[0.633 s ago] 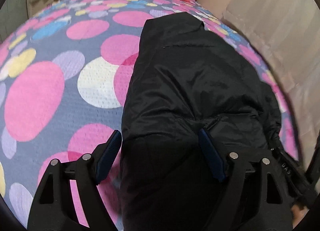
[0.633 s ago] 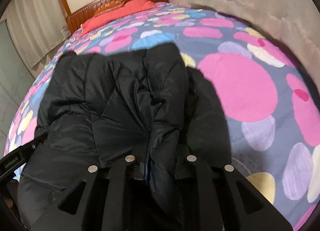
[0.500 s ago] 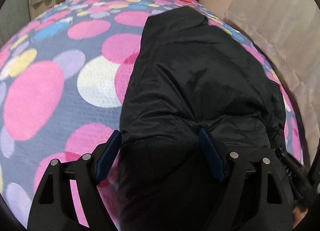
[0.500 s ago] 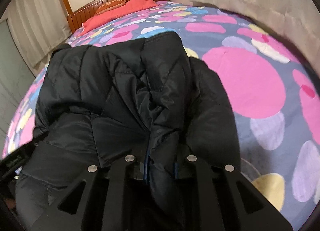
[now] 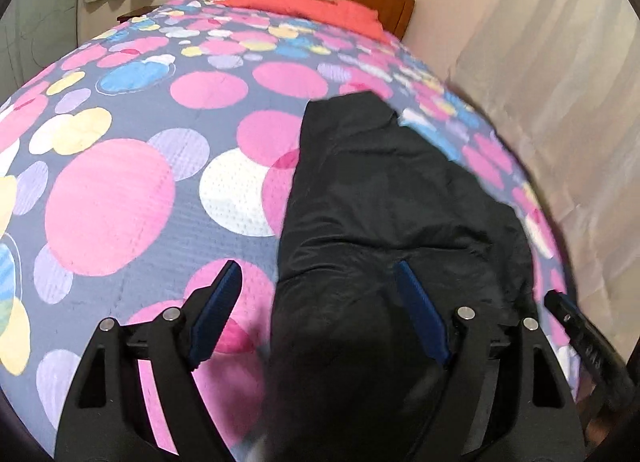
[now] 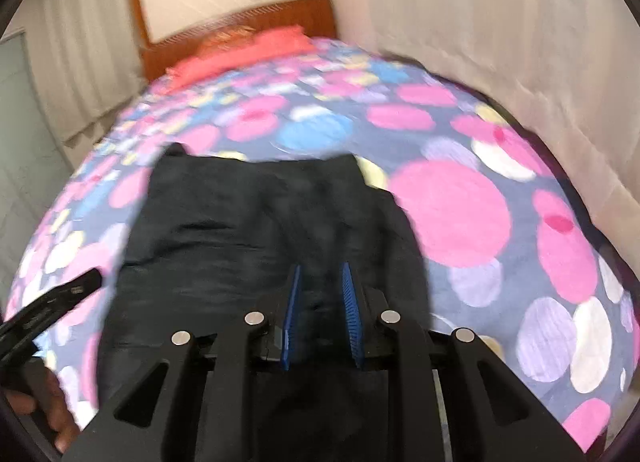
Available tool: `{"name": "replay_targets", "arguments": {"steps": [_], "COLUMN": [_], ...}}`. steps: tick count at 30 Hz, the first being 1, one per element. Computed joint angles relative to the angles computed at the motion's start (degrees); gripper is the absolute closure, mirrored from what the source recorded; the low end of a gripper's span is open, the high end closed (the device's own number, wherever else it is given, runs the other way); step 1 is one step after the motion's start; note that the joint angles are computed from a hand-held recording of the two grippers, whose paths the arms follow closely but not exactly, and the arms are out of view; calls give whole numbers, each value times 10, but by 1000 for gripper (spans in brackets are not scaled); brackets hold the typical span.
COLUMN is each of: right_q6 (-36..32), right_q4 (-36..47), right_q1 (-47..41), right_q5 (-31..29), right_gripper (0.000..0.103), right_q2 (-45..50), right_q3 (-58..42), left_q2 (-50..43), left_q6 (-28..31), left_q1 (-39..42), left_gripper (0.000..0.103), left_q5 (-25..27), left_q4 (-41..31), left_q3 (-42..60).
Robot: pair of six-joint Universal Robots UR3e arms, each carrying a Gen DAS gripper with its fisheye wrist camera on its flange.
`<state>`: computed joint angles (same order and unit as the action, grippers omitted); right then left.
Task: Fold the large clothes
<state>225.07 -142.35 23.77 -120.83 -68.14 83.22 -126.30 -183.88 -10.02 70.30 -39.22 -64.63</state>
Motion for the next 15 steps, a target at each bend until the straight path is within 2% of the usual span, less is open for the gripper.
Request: {"name": "replay_targets", "arguments": {"steps": [2,5,7,10,12,15], "right_q6": [-26,-35,-32,-36,-38,-26], "right_q4": [-27,-10,-78,-163,-153,-71], "right_q1": [12,11,2,-9,0,5], "right_q5": [15,23,32,50,31,27], "right_gripper": [81,81,81,81,81,81], "right_q2": [24,57,70,86,96,74], "right_q3": [-13,-22,32,83,69,27], "left_q2": [4,-15,-31,-62,-63,-32], "left_q6": [3,14,10,2,9,36], "left_q1": [-13,-31,-36,-38,-40,-37], "left_gripper": [24,23,20,19,19,28], "left_q5": [6,27,32,30,37,41], "left_q4": [19,11,55,56,48,-16], "left_q3": [-20,-20,-44,-30,-24,1]}}
